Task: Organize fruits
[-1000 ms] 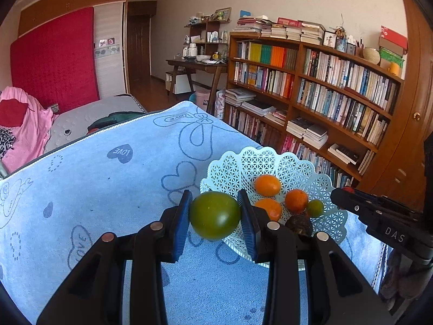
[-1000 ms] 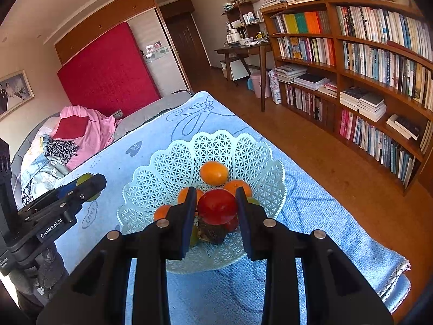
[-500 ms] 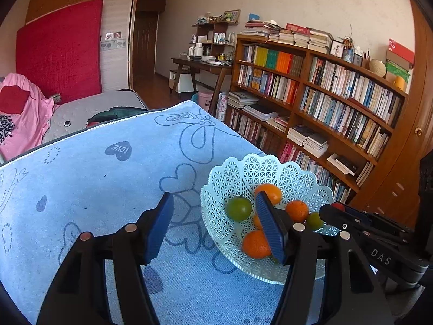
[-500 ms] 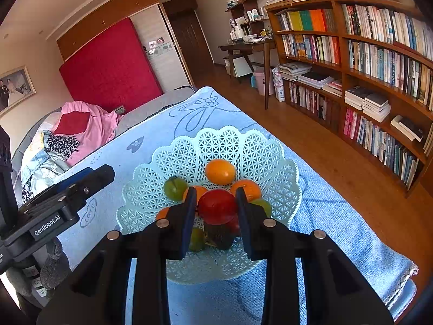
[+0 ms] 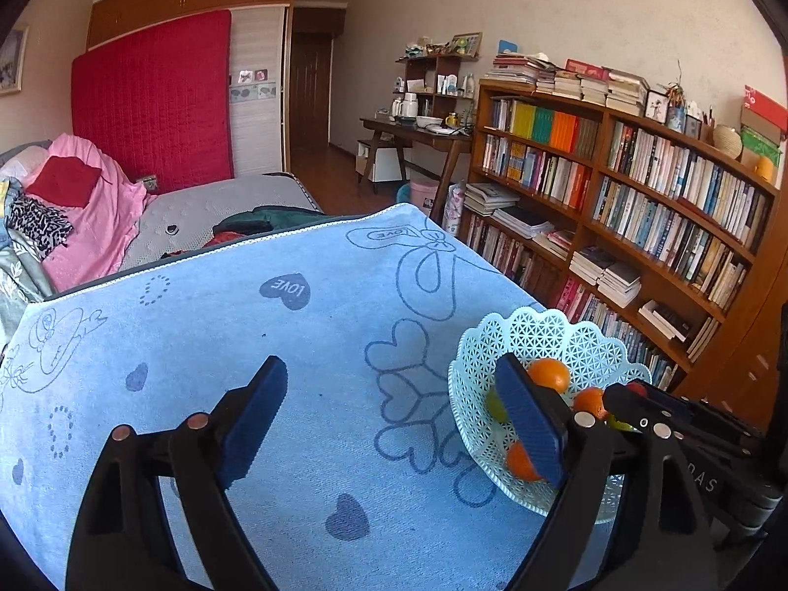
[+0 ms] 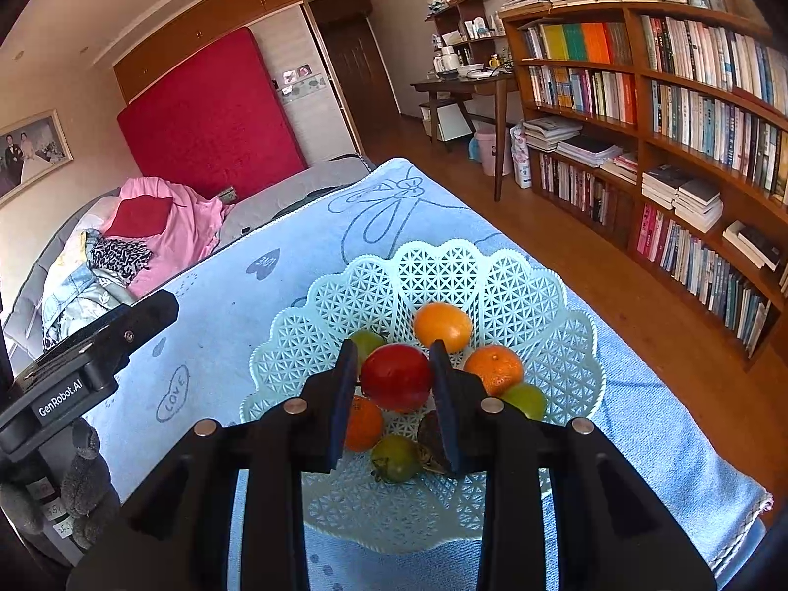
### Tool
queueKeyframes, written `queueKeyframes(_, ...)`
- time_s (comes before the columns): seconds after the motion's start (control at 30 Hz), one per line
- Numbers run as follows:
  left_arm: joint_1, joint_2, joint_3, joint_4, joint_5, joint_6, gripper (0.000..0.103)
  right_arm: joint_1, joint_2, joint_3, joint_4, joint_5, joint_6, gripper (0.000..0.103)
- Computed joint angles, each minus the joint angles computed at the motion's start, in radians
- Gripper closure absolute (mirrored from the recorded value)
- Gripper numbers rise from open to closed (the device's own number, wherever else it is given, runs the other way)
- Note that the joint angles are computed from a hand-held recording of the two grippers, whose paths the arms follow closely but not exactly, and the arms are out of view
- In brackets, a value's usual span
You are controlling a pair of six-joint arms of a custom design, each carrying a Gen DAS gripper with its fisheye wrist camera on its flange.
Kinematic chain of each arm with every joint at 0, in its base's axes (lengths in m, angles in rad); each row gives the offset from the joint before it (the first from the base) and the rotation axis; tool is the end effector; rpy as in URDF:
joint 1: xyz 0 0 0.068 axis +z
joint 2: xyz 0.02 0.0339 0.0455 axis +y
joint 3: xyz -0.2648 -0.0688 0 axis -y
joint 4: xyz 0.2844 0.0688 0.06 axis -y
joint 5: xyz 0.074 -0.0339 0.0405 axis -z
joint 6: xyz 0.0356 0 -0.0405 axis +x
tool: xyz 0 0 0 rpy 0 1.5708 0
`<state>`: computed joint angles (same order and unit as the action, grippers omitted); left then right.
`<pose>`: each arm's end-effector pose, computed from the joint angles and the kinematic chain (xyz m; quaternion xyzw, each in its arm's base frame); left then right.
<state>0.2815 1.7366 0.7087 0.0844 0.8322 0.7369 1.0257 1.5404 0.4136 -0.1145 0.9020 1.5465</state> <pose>0.3142 0.0635 0.0828 0.3179 0.8194 -0.1981 0.4338 0.1376 0.1731 0.0562 0.2977 0.8395 0.0209 0.4541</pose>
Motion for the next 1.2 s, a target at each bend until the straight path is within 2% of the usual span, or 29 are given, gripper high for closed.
queueKeyframes(0.07, 0.001, -0.009, -0.014, 0.024, -0.004, -0.004, 0.014, 0.012, -0.006, 0.006, -0.038, 0.018, 0.034, 0.048)
queueKeyframes(0.27, 0.000, -0.021, -0.034, 0.060, -0.024, -0.009, 0.012, 0.051, -0.037, 0.006, -0.164, 0.043, 0.156, 0.045)
queueKeyframes(0.43, 0.002, -0.043, -0.068, 0.109, -0.026, -0.009, 0.012, 0.095, -0.047, 0.012, -0.287, 0.057, 0.290, 0.033)
queueKeyframes(0.5, 0.007, -0.049, -0.073, 0.108, -0.018, 0.000, 0.012, 0.113, -0.048, 0.016, -0.332, 0.061, 0.343, 0.025)
queueKeyframes(0.6, 0.008, -0.062, -0.084, 0.116, -0.016, 0.001, 0.011, 0.134, -0.051, 0.022, -0.387, 0.060, 0.400, 0.020)
queueKeyframes(0.63, 0.008, -0.066, -0.088, 0.119, -0.016, 0.002, 0.009, 0.141, -0.052, 0.024, -0.400, 0.061, 0.416, 0.019)
queueKeyframes(0.67, 0.009, -0.070, -0.093, 0.124, -0.012, 0.003, 0.006, 0.146, -0.052, 0.027, -0.413, 0.063, 0.427, 0.018)
queueKeyframes(0.87, 0.020, -0.098, -0.121, 0.156, 0.005, 0.009, 0.005, 0.173, -0.040, 0.060, -0.453, 0.068, 0.430, 0.008)
queueKeyframes(1.2, 0.016, -0.124, -0.143, 0.153, -0.005, 0.038, 0.005, 0.213, 0.020, 0.129, -0.528, 0.048, 0.440, 0.005)
